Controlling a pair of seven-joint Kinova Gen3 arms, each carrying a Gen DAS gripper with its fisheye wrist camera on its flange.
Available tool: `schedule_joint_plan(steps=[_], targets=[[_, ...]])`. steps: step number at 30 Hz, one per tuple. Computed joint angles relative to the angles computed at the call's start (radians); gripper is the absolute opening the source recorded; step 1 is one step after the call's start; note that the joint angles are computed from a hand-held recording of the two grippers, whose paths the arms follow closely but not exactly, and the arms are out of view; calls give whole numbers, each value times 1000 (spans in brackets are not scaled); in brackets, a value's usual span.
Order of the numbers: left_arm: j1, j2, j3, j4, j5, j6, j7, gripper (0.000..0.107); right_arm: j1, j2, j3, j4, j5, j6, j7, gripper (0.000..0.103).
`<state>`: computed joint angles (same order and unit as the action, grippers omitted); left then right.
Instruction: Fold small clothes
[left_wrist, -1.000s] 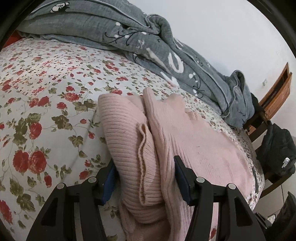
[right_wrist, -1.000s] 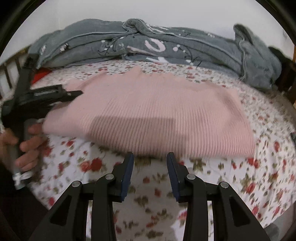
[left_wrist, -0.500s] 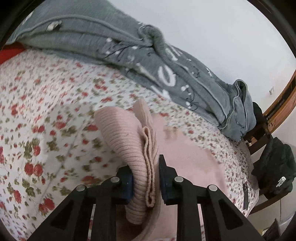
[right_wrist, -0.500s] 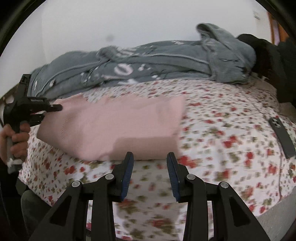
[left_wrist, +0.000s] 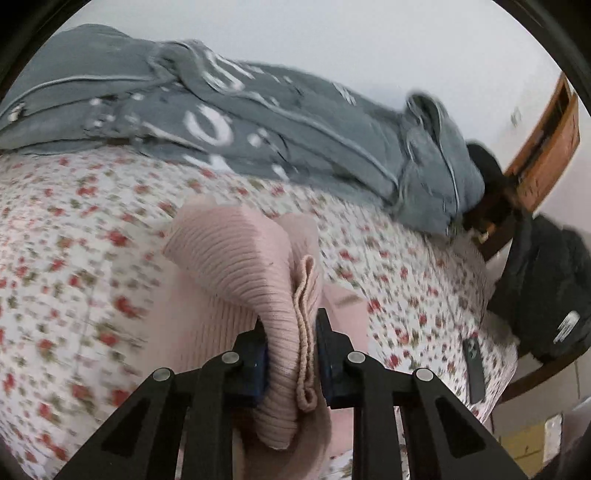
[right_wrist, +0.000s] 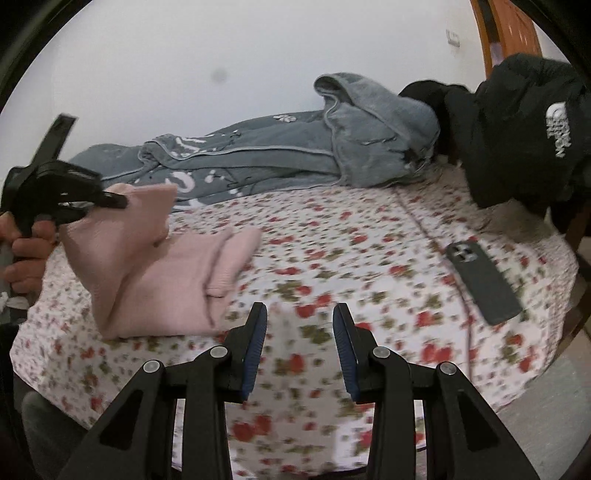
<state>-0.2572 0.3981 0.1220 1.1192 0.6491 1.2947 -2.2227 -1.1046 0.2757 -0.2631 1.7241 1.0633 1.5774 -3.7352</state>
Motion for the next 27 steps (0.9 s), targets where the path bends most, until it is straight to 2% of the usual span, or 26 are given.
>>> schedule_joint_plan(steps=[4, 6, 9, 11, 13, 15, 20, 24, 27], targets=[[100, -31, -1, 107, -89, -76, 2, 23, -2, -19, -10, 21, -25, 11, -4, 37], [110, -27, 3, 118, -92, -67, -19, 28, 1, -19, -15, 21, -38, 15, -2, 37], [61, 10, 37, 56, -54, 34, -40, 32, 5, -21, -19, 26, -44, -5, -6, 37], [36, 36, 26, -4, -12, 102, -54, 32, 12, -19, -17, 24, -36, -30, 2, 37], [5, 51, 25, -43, 15, 133, -67, 37, 25, -12, -10, 14, -21, -60, 20, 37], [-31, 65, 23, -71, 40, 146, -85, 50, 40, -7, 0, 0, 9, -105, 48, 37], [-114, 102, 6, -120, 57, 133, -131, 51, 69, 7, 27, -35, 110, -237, 97, 44], [-184, 141, -1, -144, 43, 121, -178, 51, 102, 36, 56, -78, 217, -391, 124, 50], [-218, 171, 0, -161, 23, 143, -205, 51, 130, 89, 86, -152, 219, -464, 179, 50]])
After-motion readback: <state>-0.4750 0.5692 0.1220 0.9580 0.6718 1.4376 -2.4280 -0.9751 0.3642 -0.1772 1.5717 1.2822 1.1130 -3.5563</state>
